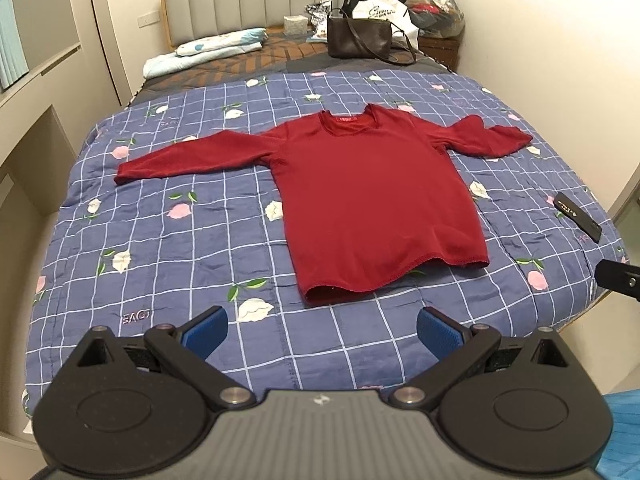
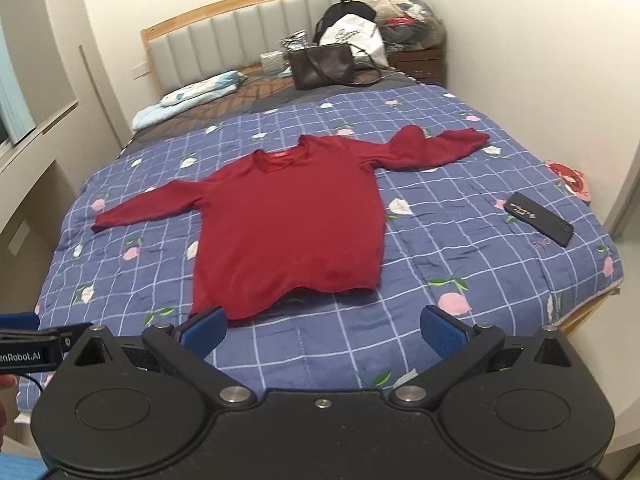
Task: Fold small clothes
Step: 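Reach the right gripper to a red sleeve cuff and close on it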
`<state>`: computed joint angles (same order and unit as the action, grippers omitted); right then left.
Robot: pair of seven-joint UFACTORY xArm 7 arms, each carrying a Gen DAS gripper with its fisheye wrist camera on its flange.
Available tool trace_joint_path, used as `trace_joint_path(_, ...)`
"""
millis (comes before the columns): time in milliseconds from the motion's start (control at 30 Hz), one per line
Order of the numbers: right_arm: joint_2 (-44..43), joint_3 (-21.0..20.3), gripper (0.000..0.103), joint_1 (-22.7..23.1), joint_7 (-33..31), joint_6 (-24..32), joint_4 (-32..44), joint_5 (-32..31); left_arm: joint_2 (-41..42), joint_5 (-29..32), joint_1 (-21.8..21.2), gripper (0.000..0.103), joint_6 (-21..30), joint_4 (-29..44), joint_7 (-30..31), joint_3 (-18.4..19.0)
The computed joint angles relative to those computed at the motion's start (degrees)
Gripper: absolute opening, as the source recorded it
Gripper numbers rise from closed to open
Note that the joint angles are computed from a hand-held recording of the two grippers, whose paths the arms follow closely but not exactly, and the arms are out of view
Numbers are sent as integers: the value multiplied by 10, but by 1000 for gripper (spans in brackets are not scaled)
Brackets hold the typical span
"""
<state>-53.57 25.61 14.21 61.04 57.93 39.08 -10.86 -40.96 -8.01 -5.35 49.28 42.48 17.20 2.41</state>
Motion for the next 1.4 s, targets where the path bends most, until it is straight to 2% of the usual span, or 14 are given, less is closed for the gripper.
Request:
trace_joint_path(200,0,-13,103,-9,2,-2,-8,-4,50,1,-4,103,-7,23,-9,-14)
trace_joint_path(367,11,-33,103,-19,-6,-36,-21,-5,106,15,-2,103,-16,55,-37,-34)
trace_joint_path(500,34,-63,103,-28,-26,-82,-36,-3,164,36,-1,103,-22,94,-80,-57)
trace_joint_path(633,66,-99,103,-38,-64,-134,-50,1,242,73,-2,103,-14,160,-159,-87)
trace_joint_path(833,134,-180,103,-62,-174,-199,-52,21,385,137,-33,103,62,315,-319,-109)
trace_joint_path(1100,243,-296,103,-107,-368,-245,-5,94,578,211,-128,103,170,557,-474,-92)
trace_joint_path(1233,313,-345,103,-129,-461,-269,31,150,661,212,-170,103,217,676,-519,-76)
trace_joint_path(1400,443,-397,103,-159,-584,-289,119,231,758,210,-210,103,283,813,-520,-61)
